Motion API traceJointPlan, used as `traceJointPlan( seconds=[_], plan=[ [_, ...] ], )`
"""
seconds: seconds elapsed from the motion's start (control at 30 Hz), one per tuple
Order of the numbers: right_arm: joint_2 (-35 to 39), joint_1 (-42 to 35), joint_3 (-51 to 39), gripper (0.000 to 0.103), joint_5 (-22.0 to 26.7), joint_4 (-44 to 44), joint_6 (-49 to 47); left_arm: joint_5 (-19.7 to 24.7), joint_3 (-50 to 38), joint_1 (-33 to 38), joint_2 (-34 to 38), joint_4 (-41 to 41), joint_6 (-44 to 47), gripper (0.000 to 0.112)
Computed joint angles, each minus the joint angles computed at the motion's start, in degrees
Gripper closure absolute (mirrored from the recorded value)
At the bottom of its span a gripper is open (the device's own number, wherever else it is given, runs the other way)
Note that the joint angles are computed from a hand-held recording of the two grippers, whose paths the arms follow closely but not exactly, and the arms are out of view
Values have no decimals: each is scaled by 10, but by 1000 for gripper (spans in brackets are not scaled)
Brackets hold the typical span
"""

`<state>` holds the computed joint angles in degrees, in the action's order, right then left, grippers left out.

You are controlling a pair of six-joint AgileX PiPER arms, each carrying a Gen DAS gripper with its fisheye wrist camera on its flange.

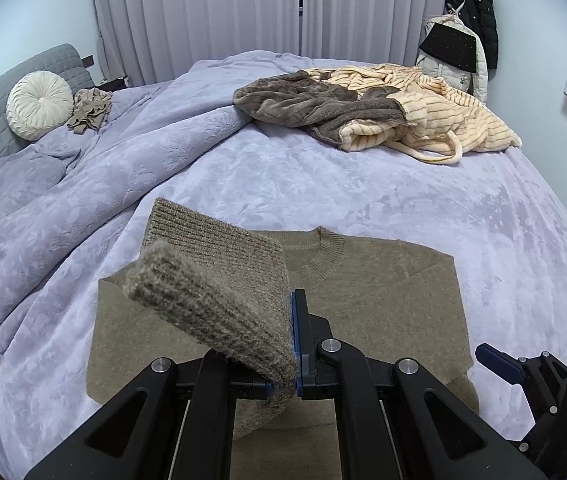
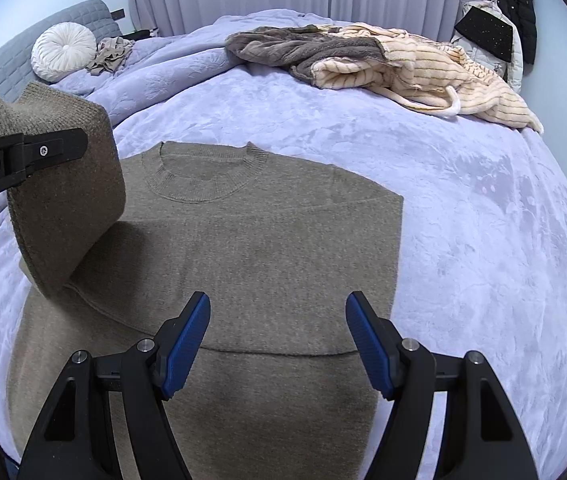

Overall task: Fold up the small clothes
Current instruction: 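Carry the held cuff across the sweater body with the left gripper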

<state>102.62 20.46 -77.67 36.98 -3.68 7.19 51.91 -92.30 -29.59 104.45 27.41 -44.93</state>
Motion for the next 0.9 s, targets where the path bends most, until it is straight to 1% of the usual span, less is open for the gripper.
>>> traceJointPlan(
  seconds=[0.3, 0.47, 0.67, 0.83, 0.9],
  plan=[
    [-7, -35, 23, 30, -18, 33, -30, 17, -43, -54, 33, 12, 0, 104],
    [-9, -52, 35, 30, -26, 53, -48, 27, -69, -72, 57, 6, 7, 104],
    [-7, -71, 52, 30, -38, 75, -68, 39, -108, -77, 106, -14, 26, 104],
    [-8, -90, 70, 30, -51, 97, -88, 30, -131, -77, 147, -25, 32, 104],
    [-11, -96, 81, 30, -60, 92, -85, 15, -132, -73, 159, -36, 30, 104]
  ],
)
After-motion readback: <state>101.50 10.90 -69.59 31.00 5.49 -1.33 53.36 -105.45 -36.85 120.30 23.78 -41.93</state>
